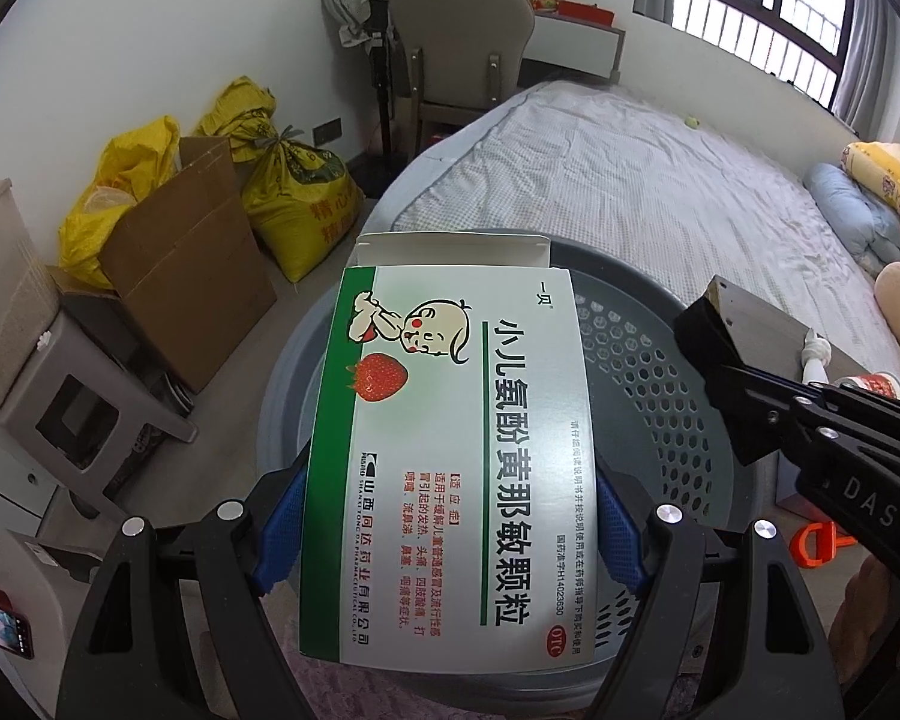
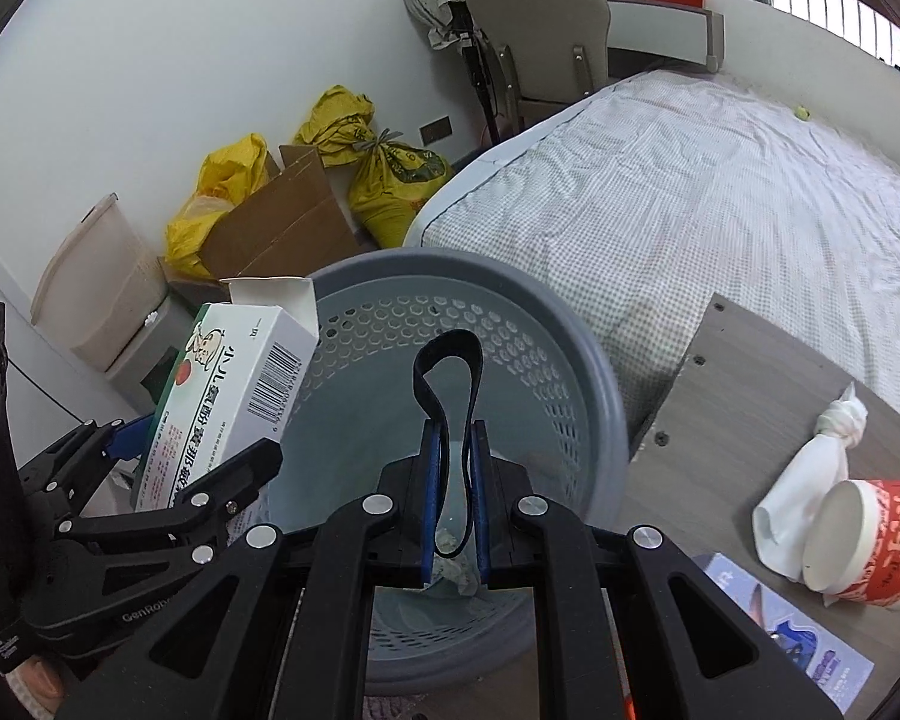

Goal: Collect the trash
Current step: 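Carry box and band over the grey basket and open both tools, then move both tools back from the basket to the table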

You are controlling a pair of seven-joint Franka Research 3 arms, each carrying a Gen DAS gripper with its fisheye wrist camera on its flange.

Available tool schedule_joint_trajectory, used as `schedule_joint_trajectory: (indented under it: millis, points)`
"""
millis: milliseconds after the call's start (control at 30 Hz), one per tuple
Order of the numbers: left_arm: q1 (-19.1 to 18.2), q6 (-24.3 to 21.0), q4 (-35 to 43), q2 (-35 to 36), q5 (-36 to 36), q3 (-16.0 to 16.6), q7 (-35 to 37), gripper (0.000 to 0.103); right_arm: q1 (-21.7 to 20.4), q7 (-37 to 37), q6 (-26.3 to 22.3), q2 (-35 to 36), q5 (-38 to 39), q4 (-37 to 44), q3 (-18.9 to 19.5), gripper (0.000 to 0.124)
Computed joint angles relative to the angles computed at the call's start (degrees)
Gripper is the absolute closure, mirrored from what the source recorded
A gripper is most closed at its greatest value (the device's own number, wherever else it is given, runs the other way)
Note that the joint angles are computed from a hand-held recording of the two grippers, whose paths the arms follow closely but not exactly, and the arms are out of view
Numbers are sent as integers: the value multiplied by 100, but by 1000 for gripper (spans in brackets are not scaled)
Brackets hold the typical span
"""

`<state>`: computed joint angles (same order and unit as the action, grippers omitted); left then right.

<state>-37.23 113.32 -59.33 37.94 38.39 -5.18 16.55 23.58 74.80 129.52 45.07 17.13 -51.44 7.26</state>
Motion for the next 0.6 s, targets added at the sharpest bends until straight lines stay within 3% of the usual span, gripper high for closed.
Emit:
schedule_joint_trajectory:
  millis: [233,467,600]
  points:
    - [62,144,-146,-63,-54,-25,-29,25,43,16,-9,45,-59,27,-29,112]
    - [59,82,-197,-109,-32,-35,-76,23,-35,-22,289,-212,34,-392,5,84]
    - [27,42,-184,-126,22,-24,-110,21,-35,-68,373,-308,38,-529,7,82]
